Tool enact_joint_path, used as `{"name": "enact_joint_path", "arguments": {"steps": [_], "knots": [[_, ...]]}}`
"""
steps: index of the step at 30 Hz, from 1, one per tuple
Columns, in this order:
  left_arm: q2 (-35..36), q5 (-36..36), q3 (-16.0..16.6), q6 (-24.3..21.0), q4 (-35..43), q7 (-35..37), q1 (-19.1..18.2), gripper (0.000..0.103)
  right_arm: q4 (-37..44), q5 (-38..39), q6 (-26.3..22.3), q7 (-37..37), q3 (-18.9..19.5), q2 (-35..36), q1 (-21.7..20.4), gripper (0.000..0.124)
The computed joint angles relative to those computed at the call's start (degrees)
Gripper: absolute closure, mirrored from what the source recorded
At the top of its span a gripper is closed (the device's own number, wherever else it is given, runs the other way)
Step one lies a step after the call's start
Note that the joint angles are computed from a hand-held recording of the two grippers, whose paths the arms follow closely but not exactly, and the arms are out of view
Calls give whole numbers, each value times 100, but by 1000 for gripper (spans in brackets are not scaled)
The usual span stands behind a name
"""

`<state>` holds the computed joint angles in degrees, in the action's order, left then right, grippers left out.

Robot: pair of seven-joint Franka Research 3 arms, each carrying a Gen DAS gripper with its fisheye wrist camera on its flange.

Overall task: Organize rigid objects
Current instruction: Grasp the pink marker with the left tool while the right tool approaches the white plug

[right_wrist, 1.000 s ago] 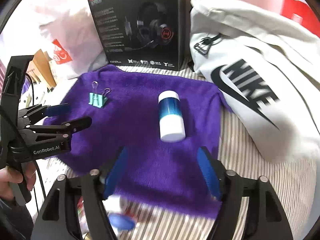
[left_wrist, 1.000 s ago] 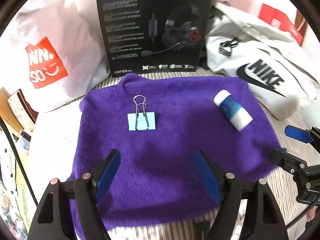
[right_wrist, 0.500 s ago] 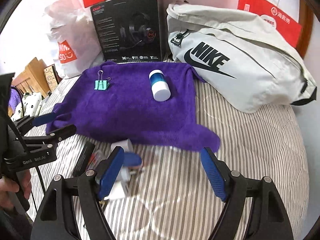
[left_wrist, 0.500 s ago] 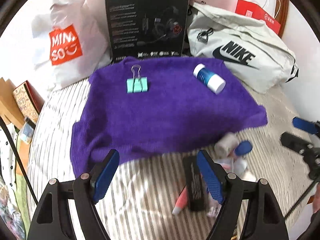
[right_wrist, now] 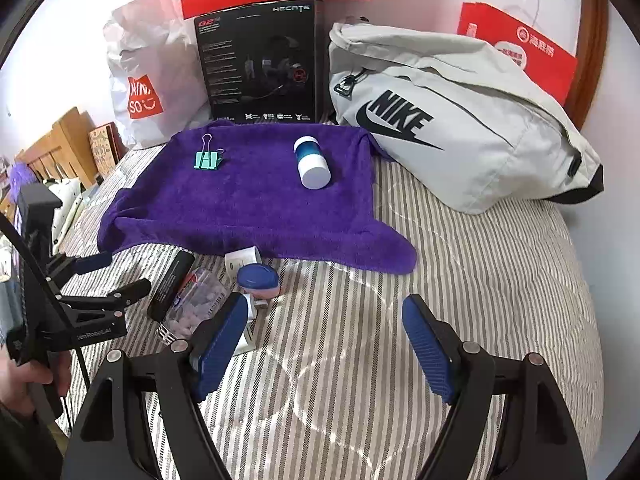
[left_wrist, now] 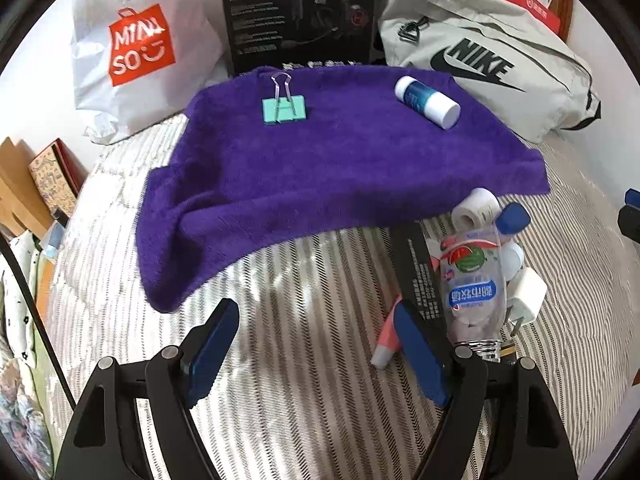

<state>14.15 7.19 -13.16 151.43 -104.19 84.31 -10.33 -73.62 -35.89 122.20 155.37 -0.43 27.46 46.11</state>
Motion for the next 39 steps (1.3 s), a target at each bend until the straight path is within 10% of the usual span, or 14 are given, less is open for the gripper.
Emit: {"name": "enact_joint_path", "arguments": {"steps": [33,39], "knots": [[218,377,-48,-90,303,493,-200,30,-349,328,25,-145,96,-52,-172,44],[404,287,-134,-255,495,748,-254,57,-281,414,54,-255,86,30,-171,44]]}}
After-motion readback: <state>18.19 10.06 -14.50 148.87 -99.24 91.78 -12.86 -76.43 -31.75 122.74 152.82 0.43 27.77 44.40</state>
